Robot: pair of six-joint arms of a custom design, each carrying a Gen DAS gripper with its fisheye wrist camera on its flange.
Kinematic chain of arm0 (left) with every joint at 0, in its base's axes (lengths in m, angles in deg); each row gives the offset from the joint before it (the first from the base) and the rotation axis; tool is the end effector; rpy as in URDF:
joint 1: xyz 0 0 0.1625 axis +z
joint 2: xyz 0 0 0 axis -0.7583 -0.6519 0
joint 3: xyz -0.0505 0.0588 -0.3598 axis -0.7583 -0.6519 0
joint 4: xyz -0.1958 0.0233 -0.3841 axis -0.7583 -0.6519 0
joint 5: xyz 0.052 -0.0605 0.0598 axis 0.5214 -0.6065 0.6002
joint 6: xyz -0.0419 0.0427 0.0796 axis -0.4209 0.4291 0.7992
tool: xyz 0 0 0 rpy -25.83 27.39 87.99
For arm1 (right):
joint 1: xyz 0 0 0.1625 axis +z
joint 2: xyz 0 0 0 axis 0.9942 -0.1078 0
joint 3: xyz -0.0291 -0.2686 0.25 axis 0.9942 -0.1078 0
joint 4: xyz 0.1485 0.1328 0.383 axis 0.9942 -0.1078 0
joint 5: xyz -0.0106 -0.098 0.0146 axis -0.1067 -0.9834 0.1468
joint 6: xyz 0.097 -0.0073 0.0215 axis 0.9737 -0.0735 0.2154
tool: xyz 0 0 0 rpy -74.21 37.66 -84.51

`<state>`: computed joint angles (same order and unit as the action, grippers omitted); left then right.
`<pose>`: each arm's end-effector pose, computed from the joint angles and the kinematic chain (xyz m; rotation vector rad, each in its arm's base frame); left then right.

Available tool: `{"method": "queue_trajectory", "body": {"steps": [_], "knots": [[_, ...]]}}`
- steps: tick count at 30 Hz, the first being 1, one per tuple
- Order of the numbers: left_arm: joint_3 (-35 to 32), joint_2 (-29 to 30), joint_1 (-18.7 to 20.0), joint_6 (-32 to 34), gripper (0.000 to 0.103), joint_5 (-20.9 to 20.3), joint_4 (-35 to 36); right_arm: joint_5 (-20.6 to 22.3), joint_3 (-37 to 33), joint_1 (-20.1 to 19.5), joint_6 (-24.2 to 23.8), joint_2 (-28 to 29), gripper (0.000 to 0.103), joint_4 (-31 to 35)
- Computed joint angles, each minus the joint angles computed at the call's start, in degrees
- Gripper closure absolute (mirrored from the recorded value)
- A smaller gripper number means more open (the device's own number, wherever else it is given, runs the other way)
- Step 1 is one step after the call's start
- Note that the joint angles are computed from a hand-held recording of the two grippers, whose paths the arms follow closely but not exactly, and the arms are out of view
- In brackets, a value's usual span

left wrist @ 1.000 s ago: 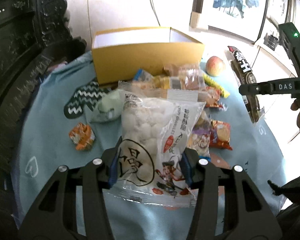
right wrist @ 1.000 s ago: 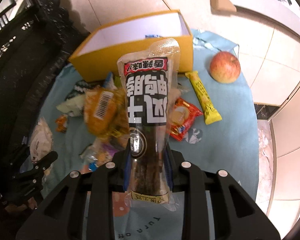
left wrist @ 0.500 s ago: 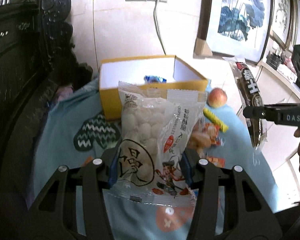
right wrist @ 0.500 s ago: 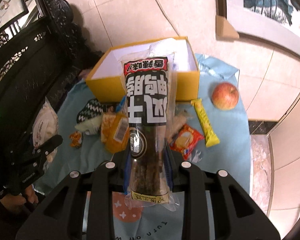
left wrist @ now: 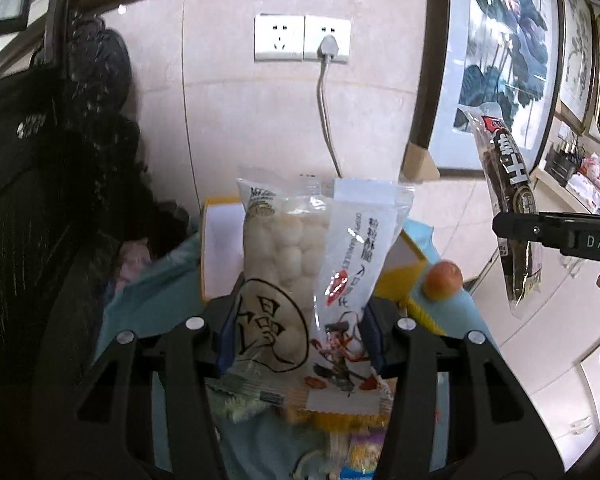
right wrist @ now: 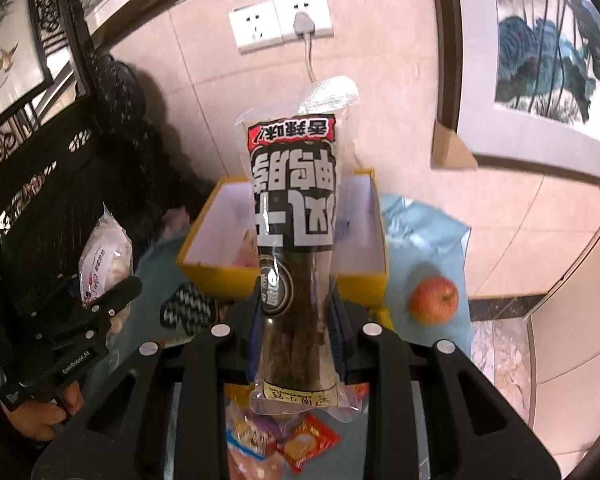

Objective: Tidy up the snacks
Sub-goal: 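Lift both held snacks over the yellow box and release them inside, then grasp the orange snack packet with left tool while right tool grasps red biscuit pack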

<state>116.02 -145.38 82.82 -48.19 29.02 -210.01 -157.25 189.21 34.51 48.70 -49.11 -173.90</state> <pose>-0.3817 -0.4745 0.1987 1.2482 2.4039 -0.8140 0.2639 -0.3799 0.3558 -0.0067 -2.2270 1.1396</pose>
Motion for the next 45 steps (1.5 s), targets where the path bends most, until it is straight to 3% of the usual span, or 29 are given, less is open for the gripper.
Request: {"method": "queue_trajectory", "body": {"steps": [11,13,14,15,16,17,19,28,32,38,40,45], "knots": [[-16.24,12.87,2.38,2.60,0.052,1.43,2.35,3.54,-9.10,-5.62,-5.19,5.20,0.075,-1.62],[-19.33,15.51,2.84,2.61,0.050,2.55,2.87,5.58,-11.37,-7.28,-6.68,6.73,0.071,-2.30],[-21.08,17.19,3.11,2.71,0.042,3.44,3.10,5.97,-13.20,-8.39,-6.39,7.79,0.062,-0.12],[-22.58,18.56,3.46,2.46,0.017,3.84,3.88,3.97,-14.42,-8.68,-5.86,8.91,0.050,1.46],[-23.71,19.59,3.63,2.08,0.008,4.98,4.90,1.76,-15.36,-8.78,-5.71,9.97,0.047,2.39],[-24.12,20.52,3.54,2.28,0.006,7.60,4.27,1.75,-15.32,-9.01,-6.42,10.11,0.046,2.11],[-23.86,20.34,3.83,2.42,0.006,7.91,4.24,3.11,-14.04,-9.39,-7.46,9.38,0.046,1.17],[-14.24,12.99,5.14,-3.58,0.006,8.42,4.60,4.05,-4.74,-9.32,-4.23,4.07,0.046,1.70],[-8.03,8.14,5.43,-7.25,0.006,9.16,7.22,4.61,0.20,-8.90,-0.05,1.72,0.046,4.20],[4.22,-1.16,6.28,-12.31,0.006,9.23,10.13,7.01,10.74,-9.11,10.01,-3.32,0.046,7.67],[7.77,-3.22,6.62,-12.53,0.006,10.92,11.39,7.83,14.72,-9.44,13.19,-4.02,0.046,7.85],[12.50,-6.68,9.63,-17.07,0.006,12.86,16.08,9.02,20.43,-10.49,15.26,-1.75,0.046,7.18]]}}
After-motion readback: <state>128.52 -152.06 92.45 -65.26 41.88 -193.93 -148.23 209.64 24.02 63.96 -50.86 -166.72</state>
